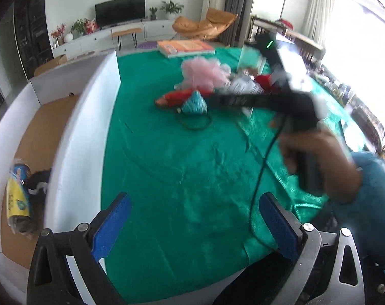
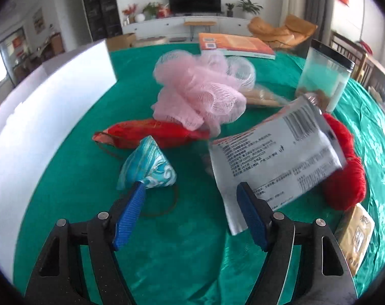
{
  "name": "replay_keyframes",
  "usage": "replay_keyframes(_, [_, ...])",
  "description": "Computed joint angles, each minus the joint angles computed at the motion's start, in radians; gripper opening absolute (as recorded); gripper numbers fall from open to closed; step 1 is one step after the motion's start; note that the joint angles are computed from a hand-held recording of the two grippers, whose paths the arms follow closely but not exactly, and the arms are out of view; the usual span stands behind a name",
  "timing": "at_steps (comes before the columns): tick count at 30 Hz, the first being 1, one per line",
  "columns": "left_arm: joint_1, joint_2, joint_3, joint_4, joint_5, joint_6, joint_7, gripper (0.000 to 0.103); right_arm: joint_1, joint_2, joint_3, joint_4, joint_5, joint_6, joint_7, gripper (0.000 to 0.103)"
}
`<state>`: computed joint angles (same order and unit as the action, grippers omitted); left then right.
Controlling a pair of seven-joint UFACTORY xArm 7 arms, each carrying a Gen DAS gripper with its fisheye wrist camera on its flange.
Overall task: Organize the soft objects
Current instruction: 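Withdraw both tools from the box back over the table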
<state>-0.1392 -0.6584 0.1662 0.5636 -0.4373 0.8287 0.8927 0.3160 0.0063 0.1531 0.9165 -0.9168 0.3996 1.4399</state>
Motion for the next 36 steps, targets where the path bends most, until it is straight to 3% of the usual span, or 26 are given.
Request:
replay_keyframes(2, [-0.009,0.080,-0.043,-0.019,0.001,-0.077,-0.032,0.100,-0.013,-0.110,0.009,-0.084,-0.086,-0.045,0.079,0.078])
replay_keyframes(4, [-0.022,0.176,-0.081,-0.014,-0.002,-0.160,-0.073,0.100,-0.044,-0.210,0.064,-0.164,-0.189,0.003,0.223,0.080])
replay_keyframes(5, [-0.027,0.221,-0.097,-0.003,0.000,-0.196,-0.097,0.100,-0.051,-0.257,0.092,-0.206,-0.185,0.048,0.264,0.080])
replay_keyframes(7, [-0.054,0.296,-0.102,0.021,-0.030,-0.253,-0.105,0.100,-0.059,-0.317,0.136,-0.270,-0.124,0.143,0.302,0.080])
replay_keyframes(9, [-0.073,0.335,-0.140,0.018,-0.036,-0.367,-0.135,0.103,-0.068,-0.358,0.174,-0.320,-0.073,0.214,0.338,0.080])
replay_keyframes(10, [-0.073,0.360,-0.166,0.024,-0.022,-0.414,-0.157,0.103,-0.068,-0.375,0.174,-0.342,-0.027,0.236,0.343,0.080])
replay_keyframes(12, [-0.124,0.404,-0.148,0.046,-0.066,-0.464,-0.137,0.103,-0.086,-0.436,0.162,-0.390,0.006,0.212,0.379,0.080])
replay_keyframes(15, [-0.164,0.474,-0.169,0.088,-0.118,-0.555,-0.163,0.103,-0.104,-0.442,0.208,-0.376,0.086,0.328,0.345,0.080])
replay_keyframes(18, [-0.153,0.558,-0.211,0.166,-0.065,-0.574,-0.254,0.103,-0.106,-0.409,0.213,-0.354,0.130,0.389,0.309,0.082])
replay_keyframes(23, [-0.132,0.694,-0.278,0.299,0.144,-0.608,-0.520,0.103,-0.142,-0.397,0.146,-0.367,0.170,0.404,0.243,0.081])
replay_keyframes(25, [-0.128,0.721,-0.289,0.327,0.186,-0.609,-0.569,0.103,-0.158,-0.436,0.124,-0.407,0.164,0.354,0.245,0.081])
replay_keyframes(28, [-0.114,0.726,-0.304,0.331,0.186,-0.611,-0.572,0.103,-0.176,-0.476,0.148,-0.437,0.175,0.329,0.265,0.081])
replay_keyframes(36, [-0.102,0.726,-0.316,0.330,0.186,-0.612,-0.571,0.103,-0.169,-0.440,0.169,-0.394,0.212,0.386,0.202,0.086])
